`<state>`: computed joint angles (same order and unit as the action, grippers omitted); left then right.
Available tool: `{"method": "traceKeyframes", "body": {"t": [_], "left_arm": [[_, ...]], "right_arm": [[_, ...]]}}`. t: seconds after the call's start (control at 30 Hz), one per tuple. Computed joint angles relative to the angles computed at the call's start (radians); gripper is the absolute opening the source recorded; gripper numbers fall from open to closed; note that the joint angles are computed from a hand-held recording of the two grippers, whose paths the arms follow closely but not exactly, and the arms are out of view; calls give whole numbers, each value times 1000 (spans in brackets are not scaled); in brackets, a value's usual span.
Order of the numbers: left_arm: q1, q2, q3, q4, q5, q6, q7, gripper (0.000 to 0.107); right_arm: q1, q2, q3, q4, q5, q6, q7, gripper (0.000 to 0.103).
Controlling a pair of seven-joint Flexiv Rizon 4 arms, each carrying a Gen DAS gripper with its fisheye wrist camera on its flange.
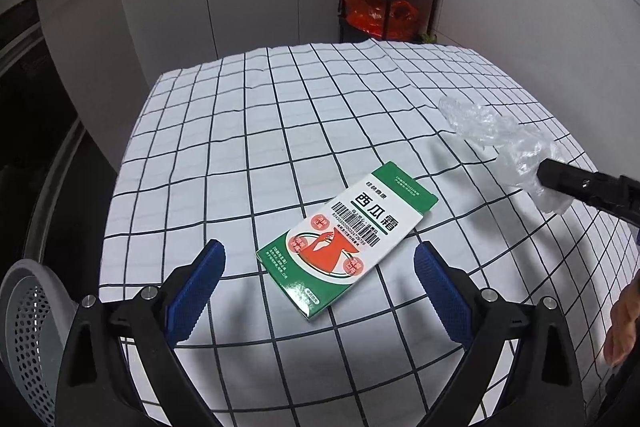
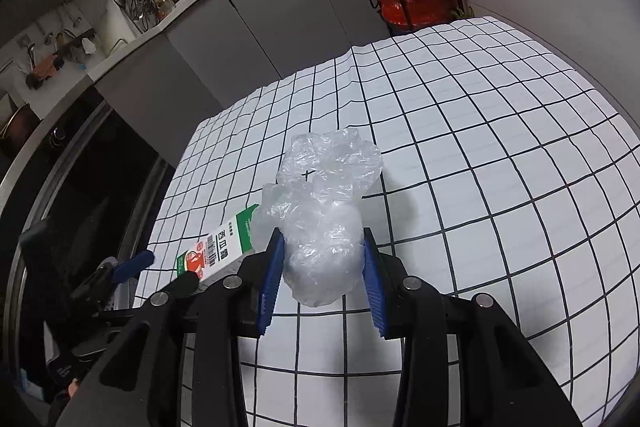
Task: Collect trash
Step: 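Grasp the clear plastic bag with the right tool, then grasp the green-and-white carton with the left tool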
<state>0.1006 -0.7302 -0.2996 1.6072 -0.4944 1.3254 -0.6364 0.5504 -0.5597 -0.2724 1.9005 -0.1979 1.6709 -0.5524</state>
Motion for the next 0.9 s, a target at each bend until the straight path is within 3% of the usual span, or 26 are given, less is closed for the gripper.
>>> {"method": "traceKeyframes", "body": {"t": [0.57,0.7,0.9], "left_arm": [[-54,-93,57,-145,69,-141,71,93],[-51,-99,45,-143,64,-131,90,93],[-49,-98,33,-126,61,-93,112,84]], "right_arm": [[-79,-8,99,-27,58,46,-47,36],[-84,-10,107,-32,58,40,-54,36],[-92,-11,116,-37,58,38,-59,37]]}}
